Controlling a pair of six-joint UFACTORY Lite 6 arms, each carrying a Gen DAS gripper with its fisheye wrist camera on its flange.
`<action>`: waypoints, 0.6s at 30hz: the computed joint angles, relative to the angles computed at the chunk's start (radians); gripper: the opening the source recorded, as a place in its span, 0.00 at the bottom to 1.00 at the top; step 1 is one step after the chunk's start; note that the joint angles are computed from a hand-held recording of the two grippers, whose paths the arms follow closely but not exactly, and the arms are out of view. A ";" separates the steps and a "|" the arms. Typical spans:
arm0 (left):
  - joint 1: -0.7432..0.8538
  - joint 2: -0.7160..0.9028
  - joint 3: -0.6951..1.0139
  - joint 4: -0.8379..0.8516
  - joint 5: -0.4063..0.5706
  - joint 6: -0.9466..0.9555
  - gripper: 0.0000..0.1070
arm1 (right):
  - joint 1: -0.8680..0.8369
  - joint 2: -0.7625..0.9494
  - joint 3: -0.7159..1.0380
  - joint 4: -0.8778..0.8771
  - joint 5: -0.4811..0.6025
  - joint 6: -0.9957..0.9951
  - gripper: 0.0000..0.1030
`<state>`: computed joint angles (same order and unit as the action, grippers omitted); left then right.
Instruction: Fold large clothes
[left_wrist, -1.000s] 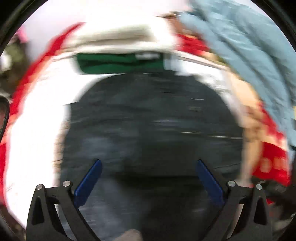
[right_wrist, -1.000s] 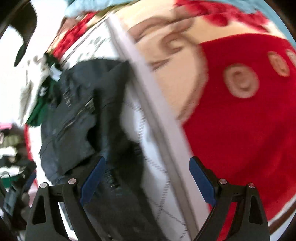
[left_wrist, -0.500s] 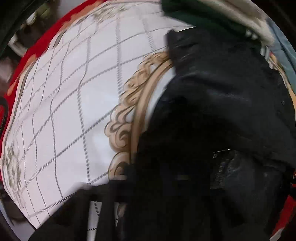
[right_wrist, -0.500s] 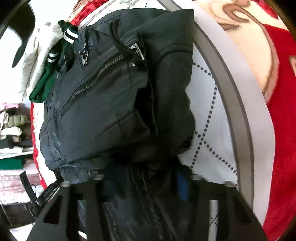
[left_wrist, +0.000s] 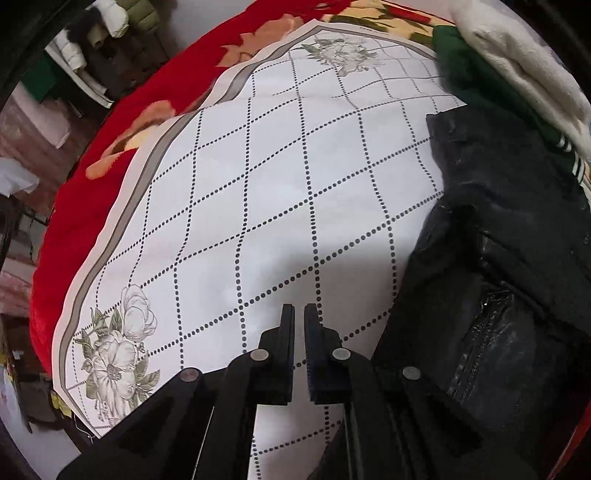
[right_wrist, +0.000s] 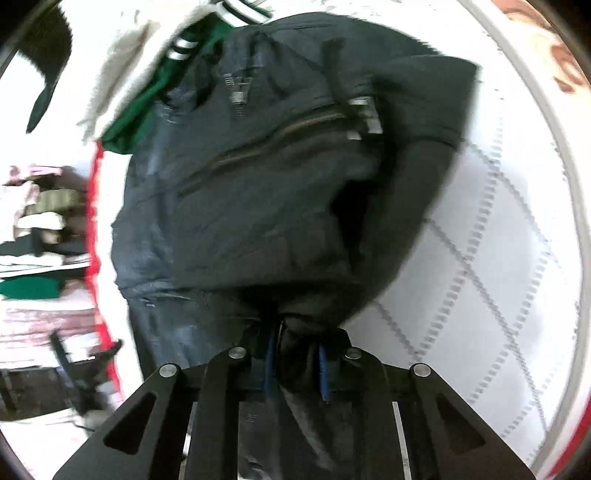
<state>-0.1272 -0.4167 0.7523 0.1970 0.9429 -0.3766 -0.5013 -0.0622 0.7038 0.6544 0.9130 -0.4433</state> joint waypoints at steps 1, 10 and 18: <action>-0.038 -0.008 0.009 -0.002 0.015 -0.015 0.05 | -0.040 -0.030 -0.028 -0.036 -0.013 0.016 0.18; -0.478 0.218 0.222 0.072 -0.009 -0.320 0.92 | -0.135 -0.091 -0.037 -0.221 0.015 0.161 0.28; -0.519 0.559 0.397 0.190 -0.047 -0.432 0.96 | -0.048 -0.040 -0.062 -0.302 -0.103 0.313 0.29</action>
